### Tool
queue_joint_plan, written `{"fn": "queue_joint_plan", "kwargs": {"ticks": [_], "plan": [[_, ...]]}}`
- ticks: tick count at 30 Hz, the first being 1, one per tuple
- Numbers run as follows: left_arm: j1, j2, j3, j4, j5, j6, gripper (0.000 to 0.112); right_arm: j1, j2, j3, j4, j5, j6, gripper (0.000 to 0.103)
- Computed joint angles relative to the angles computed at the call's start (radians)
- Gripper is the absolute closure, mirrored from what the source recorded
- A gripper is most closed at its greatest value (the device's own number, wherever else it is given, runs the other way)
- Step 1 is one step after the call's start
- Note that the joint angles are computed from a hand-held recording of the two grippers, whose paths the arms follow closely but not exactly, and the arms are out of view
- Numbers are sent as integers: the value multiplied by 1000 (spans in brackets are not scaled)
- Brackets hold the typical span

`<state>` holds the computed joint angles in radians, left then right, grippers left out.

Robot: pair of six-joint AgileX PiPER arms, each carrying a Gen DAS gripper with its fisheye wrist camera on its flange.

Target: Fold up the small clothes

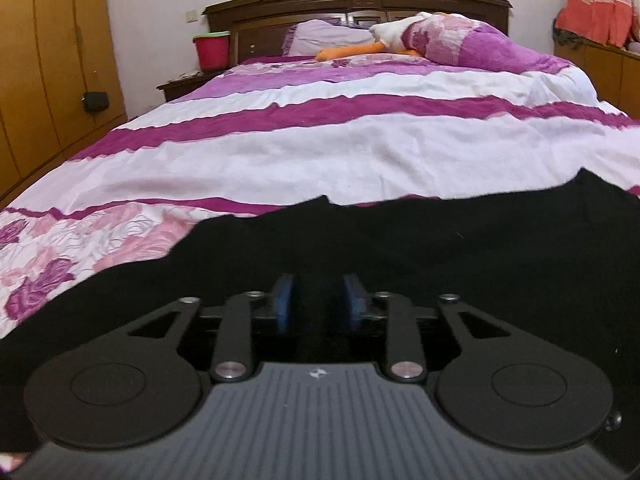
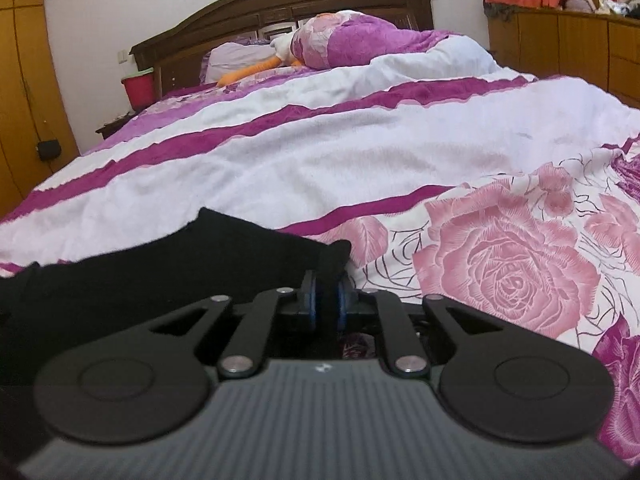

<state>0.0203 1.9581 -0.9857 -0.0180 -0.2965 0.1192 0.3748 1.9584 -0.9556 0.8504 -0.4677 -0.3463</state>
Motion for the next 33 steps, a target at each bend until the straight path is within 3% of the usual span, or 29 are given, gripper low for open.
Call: {"fn": "queue_joint_plan", "kwargs": {"ticks": [1,5,9,15,21,27,30,33], "plan": [[6,-15,7,6,9,-7,61,-5,-16,8,2,9,6,79],[41,-105,68,127,37,-116,54,15,-102,76,69,-16,-47,63],[101,-213,157,274,43,-249,47,44,-209,165,102,-24,-95,62],[234,-379,284,488,60,-448,45,137,-383,267,310,-22,-319,62],[416,-499,373,943,63,-915,45,256,-511,326,508,-29,-476,62],[619,-536,429,1238,-19,-1234,45,390,-560,361,627,-68,-541,62],[698,-507,425,1296,-40,-1328,45,468,-556,384,652,-126,-516,49],[766,-463,399,1387,-42,-1470,45,537,-532,400,668,-186,-493,47]]}}
